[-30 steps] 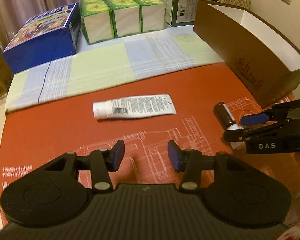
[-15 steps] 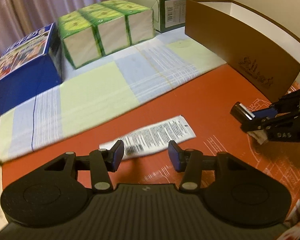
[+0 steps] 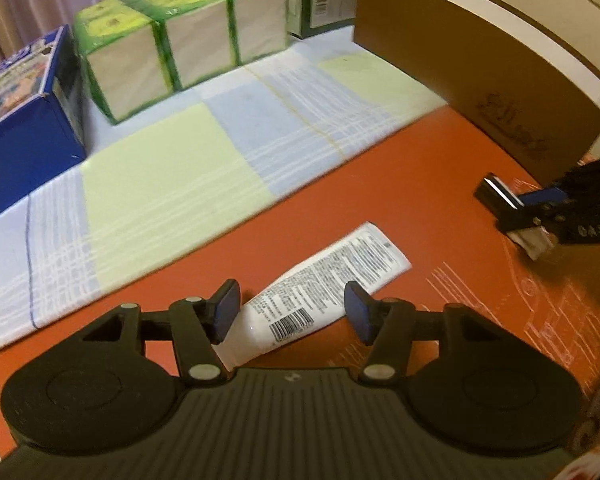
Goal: Organize rigid objects
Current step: 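Grasp the white toothpaste tube with the left gripper while the right gripper holds the bottle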
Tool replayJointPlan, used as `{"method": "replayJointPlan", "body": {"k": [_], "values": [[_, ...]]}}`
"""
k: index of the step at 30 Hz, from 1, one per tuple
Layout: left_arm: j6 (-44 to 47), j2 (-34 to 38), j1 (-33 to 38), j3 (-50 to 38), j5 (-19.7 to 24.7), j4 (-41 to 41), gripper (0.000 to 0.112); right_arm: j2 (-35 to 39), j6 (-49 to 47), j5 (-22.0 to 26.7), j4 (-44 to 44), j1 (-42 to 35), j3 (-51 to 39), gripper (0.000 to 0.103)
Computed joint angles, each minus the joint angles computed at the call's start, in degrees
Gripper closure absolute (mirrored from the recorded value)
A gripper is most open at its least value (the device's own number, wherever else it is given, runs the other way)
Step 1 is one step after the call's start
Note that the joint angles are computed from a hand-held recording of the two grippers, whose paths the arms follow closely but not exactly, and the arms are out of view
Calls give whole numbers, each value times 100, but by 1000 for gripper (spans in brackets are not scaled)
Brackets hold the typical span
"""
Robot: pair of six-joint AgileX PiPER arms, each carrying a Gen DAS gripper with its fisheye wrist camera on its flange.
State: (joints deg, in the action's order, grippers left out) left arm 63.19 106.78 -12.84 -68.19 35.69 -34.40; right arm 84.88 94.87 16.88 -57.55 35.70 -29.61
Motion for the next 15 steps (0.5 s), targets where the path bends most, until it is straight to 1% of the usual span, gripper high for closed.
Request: {"method": "replayJointPlan", "body": {"k": [3,6,9,11,13,14,15], "values": [[126,-109,-3,190,152,-56,59,-1,-109,-49,124,-58,-13,82],[142,-258,-32,442,148,-92,60,25,-226,-37,203,-49,-40,81],[160,-439,-56,710,143,-203,60,20,-404,-93,297,-67,-19,77],[124,-553,-142,893,44,-214,61,-19,-678,-118,521,-66,-13,71],[62,-657,-273,1069,-96,-225,66,-56,-802,-70,630,-2,4,65],[4,-693,-347,1144,-185,-231,68,-72,-797,-37,623,41,16,64],[-66,-705,-420,1202,-285,-236,72,-85,-785,-11,609,69,24,63]]}}
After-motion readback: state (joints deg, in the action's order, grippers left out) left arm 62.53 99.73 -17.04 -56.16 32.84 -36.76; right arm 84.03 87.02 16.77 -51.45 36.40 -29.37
